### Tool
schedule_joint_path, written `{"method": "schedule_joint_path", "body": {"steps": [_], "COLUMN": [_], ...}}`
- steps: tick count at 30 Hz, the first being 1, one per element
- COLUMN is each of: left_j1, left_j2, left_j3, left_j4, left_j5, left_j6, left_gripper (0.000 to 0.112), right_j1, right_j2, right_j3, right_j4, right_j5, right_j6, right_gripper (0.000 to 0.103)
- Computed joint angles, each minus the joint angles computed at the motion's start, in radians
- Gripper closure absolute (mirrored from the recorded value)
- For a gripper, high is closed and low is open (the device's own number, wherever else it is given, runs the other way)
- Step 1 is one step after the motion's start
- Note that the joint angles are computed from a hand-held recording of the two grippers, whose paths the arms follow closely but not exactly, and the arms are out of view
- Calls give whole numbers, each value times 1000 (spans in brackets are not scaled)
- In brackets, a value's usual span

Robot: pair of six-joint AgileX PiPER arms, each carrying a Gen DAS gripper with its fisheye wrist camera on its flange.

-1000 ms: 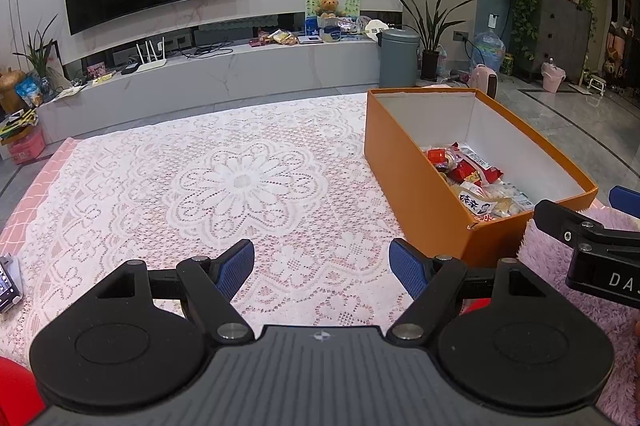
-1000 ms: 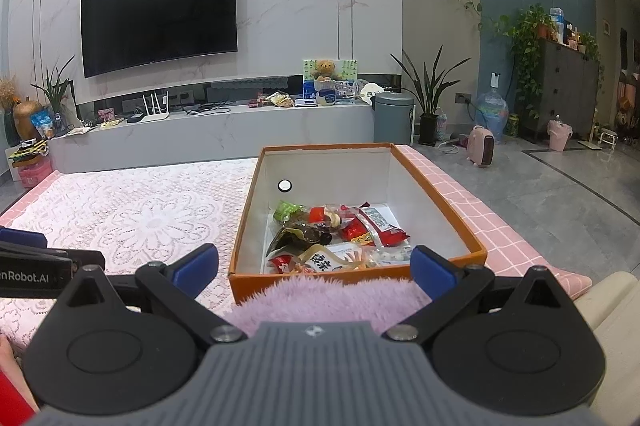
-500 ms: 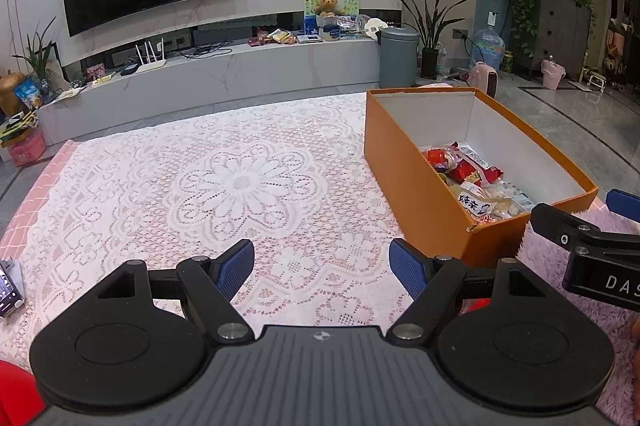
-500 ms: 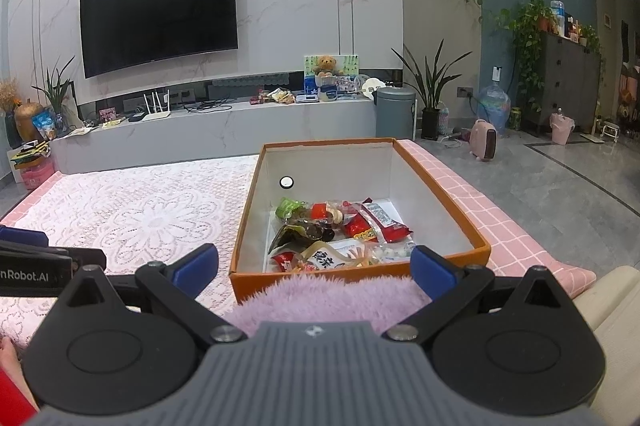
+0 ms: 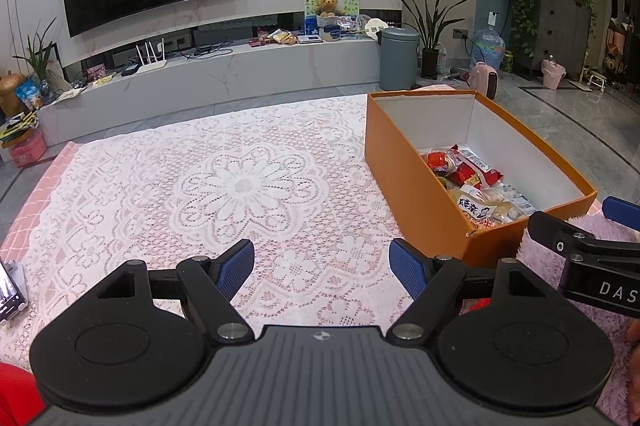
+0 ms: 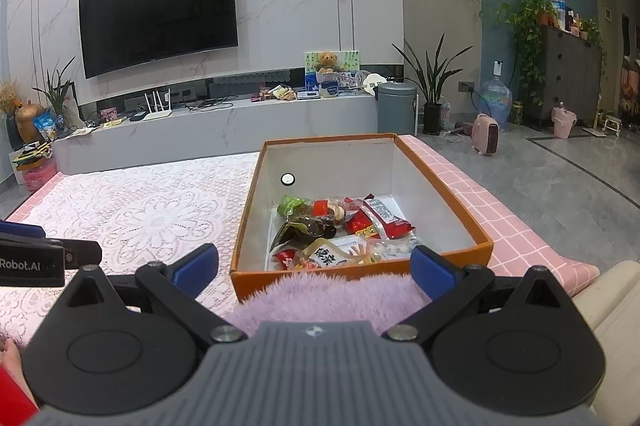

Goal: Organize snacks

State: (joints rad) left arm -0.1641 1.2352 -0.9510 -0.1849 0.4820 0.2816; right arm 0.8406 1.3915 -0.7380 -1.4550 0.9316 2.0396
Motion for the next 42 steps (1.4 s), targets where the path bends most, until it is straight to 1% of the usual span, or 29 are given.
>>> {"method": "schedule_joint_path", "body": {"steps": [8, 19, 29, 36, 42], "left_j1": [3, -13, -21, -11, -2], "left_j2": [2, -5, -6, -8, -9], "left_j3": [-17, -20, -16, -18, -21], "left_j4": [8, 48, 68, 22, 14], "left_j5": [22, 31, 17, 19, 24], "left_j6": [-8, -40, -52, -6, 0], "left_gripper": [22, 22, 22, 22, 22], "right_j1": [-6, -8, -8, -11, -11], "right_j2": [2, 0, 2, 2, 1], "right_j3": [6, 9, 12, 11, 12], "right_j4": [-14, -17, -27, -28, -27], "right_j5": [-7, -10, -16, -21, -21], "right_j6": [15, 21, 40, 40, 40], "right_gripper": [4, 4, 4, 4, 4]}}
